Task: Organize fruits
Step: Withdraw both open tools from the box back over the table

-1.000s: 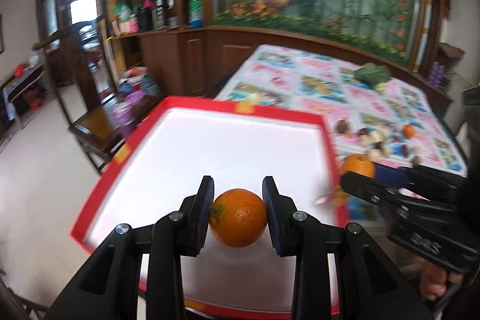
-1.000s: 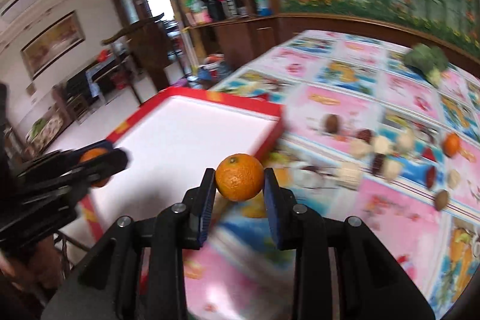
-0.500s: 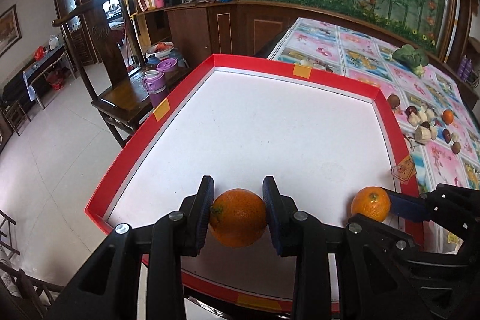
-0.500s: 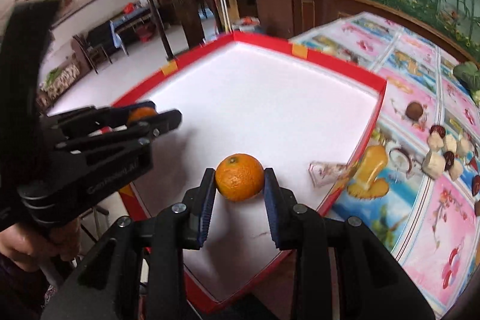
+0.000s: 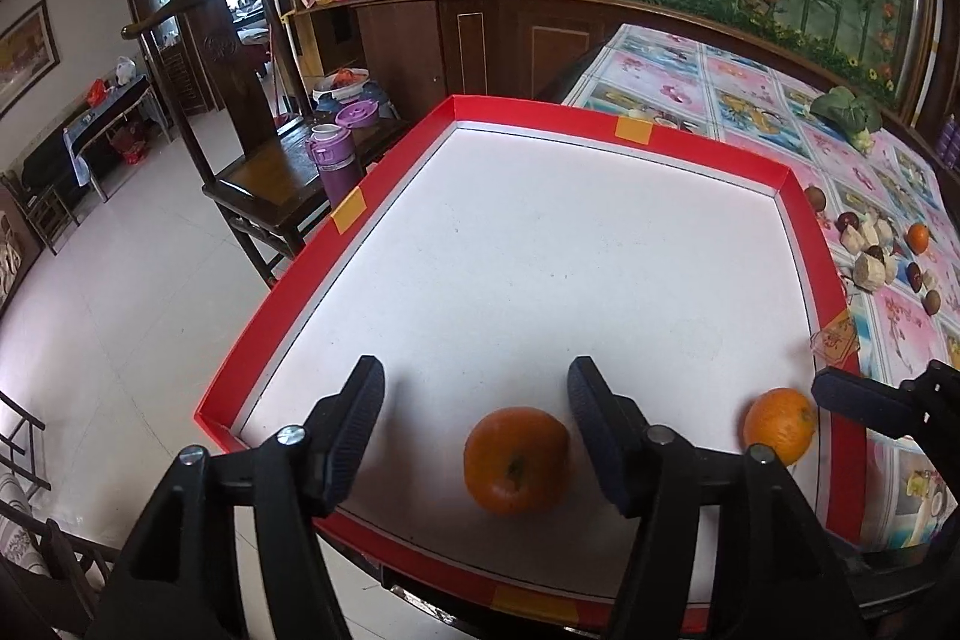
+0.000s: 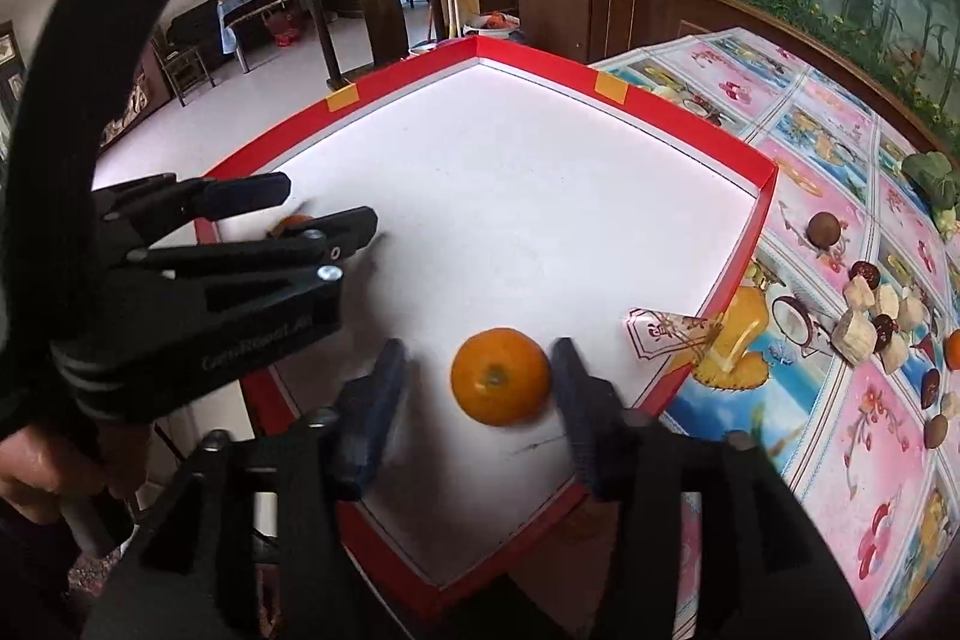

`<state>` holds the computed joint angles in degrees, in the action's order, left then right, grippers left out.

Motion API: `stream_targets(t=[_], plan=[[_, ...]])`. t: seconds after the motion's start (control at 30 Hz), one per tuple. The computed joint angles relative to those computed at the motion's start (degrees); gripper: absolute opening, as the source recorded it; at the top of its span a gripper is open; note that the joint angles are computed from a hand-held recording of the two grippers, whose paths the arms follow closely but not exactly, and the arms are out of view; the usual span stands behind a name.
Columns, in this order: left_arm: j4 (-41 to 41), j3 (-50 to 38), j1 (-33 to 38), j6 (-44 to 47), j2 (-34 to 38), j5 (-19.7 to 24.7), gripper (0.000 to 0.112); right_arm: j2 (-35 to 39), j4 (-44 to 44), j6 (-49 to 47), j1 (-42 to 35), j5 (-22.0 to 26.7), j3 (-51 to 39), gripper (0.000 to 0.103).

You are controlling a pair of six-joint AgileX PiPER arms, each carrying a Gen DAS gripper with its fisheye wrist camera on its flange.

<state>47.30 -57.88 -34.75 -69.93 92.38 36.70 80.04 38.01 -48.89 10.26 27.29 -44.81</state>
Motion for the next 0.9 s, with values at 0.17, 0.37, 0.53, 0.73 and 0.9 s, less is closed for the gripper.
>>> stream_targets(t=[0.17, 0.37, 0.53, 0.73, 0.9], plan=[[5.49, -0.17, -2.56, -5.56, -1.38, 2.73, 0.068, -4.3, 20.62, -23.19, -10.06, 5.96, 3.74, 0.067], [10.36, -2.1, -7.11, -8.66, -1.85, 4.28, 0.076, -4.8, 26.25, -31.82, -24.05, 9.8, 4.47, 0.067], [9.32, -7.11, -11.53, -3.96, 0.61, 3.75, 0.077, -0.68, 26.24, -33.77, -37.14, 11.73, 2.29, 0.067], [1.62, -16.05, -15.1, 7.3, 6.52, 0.72, 0.077, 6.63, 23.49, -31.04, -50.52, 15.25, -3.98, 0.067], [-7.11, -26.11, -16.47, 17.92, 14.32, 1.77, 0.078, 11.27, 17.89, -26.18, -53.19, 14.72, -10.06, 0.062]])
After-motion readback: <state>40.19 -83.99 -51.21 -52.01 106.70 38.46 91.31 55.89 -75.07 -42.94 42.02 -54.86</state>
